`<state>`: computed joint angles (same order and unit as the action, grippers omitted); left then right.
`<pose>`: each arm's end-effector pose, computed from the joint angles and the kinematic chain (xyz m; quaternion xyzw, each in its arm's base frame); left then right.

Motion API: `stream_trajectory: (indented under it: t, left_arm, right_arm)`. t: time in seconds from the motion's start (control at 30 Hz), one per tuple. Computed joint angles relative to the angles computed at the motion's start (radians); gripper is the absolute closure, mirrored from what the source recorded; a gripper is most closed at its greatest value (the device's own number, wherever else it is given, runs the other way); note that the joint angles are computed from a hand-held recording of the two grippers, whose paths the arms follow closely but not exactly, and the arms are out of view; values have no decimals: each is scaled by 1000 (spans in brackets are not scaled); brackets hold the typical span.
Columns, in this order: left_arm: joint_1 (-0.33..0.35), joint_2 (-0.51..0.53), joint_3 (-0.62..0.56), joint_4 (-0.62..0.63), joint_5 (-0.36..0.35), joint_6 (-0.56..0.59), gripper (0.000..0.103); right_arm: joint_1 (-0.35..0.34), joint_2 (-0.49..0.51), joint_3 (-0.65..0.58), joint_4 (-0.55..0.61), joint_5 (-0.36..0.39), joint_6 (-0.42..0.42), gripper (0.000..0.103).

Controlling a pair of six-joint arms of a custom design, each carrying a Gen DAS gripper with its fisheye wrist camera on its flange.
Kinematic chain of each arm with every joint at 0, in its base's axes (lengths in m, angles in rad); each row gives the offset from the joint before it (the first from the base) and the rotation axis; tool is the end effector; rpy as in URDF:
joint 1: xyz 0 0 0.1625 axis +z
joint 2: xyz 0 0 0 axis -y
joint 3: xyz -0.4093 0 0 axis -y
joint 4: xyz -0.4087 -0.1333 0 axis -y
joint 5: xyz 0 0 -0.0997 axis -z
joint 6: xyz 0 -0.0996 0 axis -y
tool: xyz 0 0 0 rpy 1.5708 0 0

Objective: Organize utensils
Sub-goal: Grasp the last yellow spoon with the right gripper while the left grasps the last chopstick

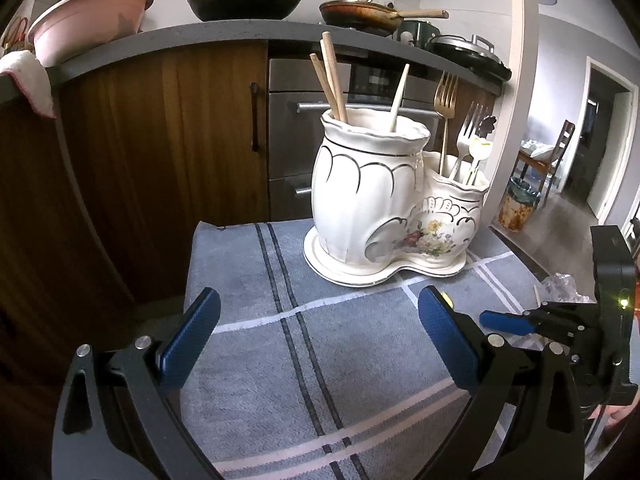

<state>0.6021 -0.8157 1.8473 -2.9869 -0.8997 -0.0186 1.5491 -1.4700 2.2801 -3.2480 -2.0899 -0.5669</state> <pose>-0.3938 -0.5075 0.0749 0.3680 0.8530 -0.3120 0.1991 0.0740 -0.4551 0.2937 0.1323 -0.8737 0.3210 0.3407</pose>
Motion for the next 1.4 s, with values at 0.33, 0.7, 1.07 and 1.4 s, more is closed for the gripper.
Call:
stream_trajectory:
  t: [0.33, 0.7, 1.07, 1.4]
  left_arm:
    - [-5, 2, 4, 5, -2, 14, 5]
    - [-16, 11, 4, 11, -14, 49, 5]
    - [-66, 59, -31, 171, -175, 27, 6]
    - [-119, 191, -161, 341, -337, 27, 20]
  right_arm:
    - [1, 9, -16, 51, -7, 38, 84]
    - [-59, -85, -7, 152, 138, 143, 92]
    - [-162, -352, 124, -46, 328, 155, 92]
    - [-183, -365, 167, -313, 322, 120, 92]
